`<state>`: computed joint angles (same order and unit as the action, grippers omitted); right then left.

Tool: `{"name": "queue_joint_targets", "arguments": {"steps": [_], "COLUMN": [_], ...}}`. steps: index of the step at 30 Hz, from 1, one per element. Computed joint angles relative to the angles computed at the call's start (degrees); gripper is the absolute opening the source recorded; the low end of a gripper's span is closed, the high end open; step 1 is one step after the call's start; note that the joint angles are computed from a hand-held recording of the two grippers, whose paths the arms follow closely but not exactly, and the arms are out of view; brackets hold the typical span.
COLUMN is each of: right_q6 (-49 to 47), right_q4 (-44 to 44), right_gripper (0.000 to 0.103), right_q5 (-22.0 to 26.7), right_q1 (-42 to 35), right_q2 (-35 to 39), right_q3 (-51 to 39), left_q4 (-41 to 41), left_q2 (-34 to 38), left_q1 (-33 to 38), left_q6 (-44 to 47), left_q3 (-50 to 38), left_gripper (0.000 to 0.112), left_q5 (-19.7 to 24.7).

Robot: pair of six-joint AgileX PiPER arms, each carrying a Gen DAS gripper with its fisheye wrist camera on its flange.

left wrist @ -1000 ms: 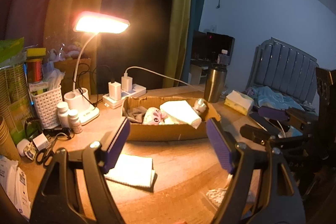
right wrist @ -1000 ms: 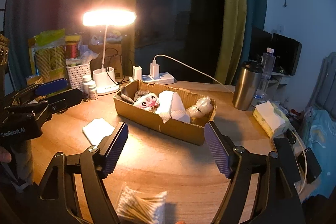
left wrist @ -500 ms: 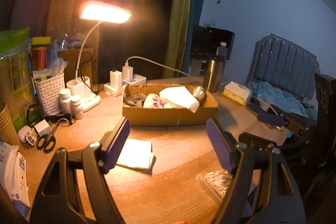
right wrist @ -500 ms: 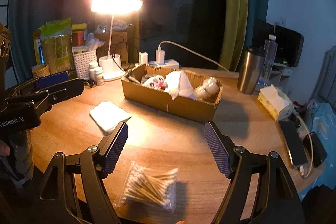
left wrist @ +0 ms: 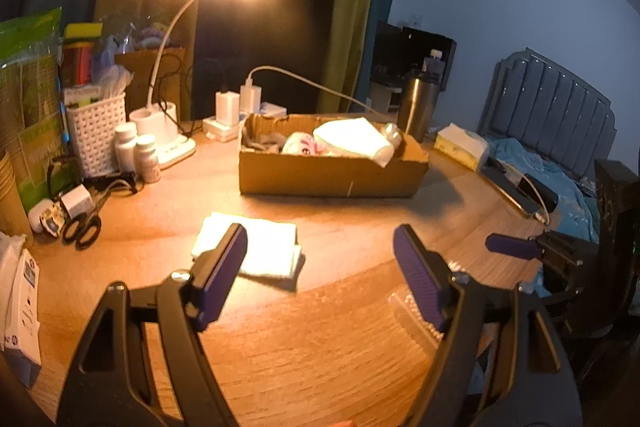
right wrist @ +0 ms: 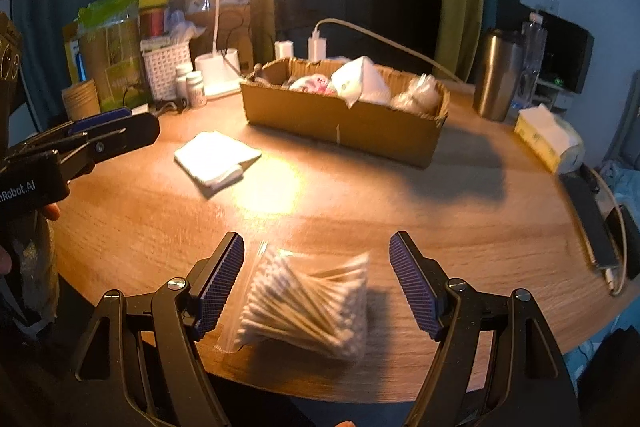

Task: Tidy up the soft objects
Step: 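Grasp the cotton swab bag with the right gripper while the left grasps the white cloth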

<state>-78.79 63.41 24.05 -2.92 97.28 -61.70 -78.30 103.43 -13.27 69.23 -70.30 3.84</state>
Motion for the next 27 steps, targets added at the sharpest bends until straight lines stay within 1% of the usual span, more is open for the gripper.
{"name": "queue_joint_targets", "arguments": {"steps": [3,7,10,15,19,21,23,27], "right_q6": [0.33,1.92,3.33,5.47,6.71,9.72,10.18,9.72], "right_q4": [-0.45,-2.23,-3.82,-6.05,-7.12,-9.56,-9.45,-9.00], "right_gripper": [0.078,0.078,0.078,0.078,0.078,0.078,0.078,0.078], "right_q5": [0.09,-0.16,-0.28,-1.49,-1.02,0.35,1.39,2.58], "right_q1": [0.42,1.15,1.50,2.23,2.13,1.80,1.36,0.78], "right_q2": [0.85,2.10,2.92,4.18,5.46,7.17,8.25,9.28], "right_q3": [0.17,0.19,-0.17,-0.86,-2.18,-4.14,-5.23,-6.69], "left_q4": [-0.90,1.54,6.66,11.74,19.84,26.31,34.03,44.67], "left_q2": [0.51,1.30,1.90,2.85,4.00,4.74,5.71,7.48], "left_q1": [0.24,0.59,0.93,1.43,1.51,1.64,1.73,2.01], "left_q6": [0.76,-1.58,-6.85,-12.15,-20.29,-26.77,-34.55,-45.17], "left_q3": [0.35,0.80,0.93,0.76,-0.64,-1.70,-3.05,-5.73], "left_gripper": [0.077,0.077,0.077,0.077,0.077,0.077,0.077,0.077], "left_q5": [0.30,0.75,0.99,1.45,2.07,2.68,3.46,5.01]}}
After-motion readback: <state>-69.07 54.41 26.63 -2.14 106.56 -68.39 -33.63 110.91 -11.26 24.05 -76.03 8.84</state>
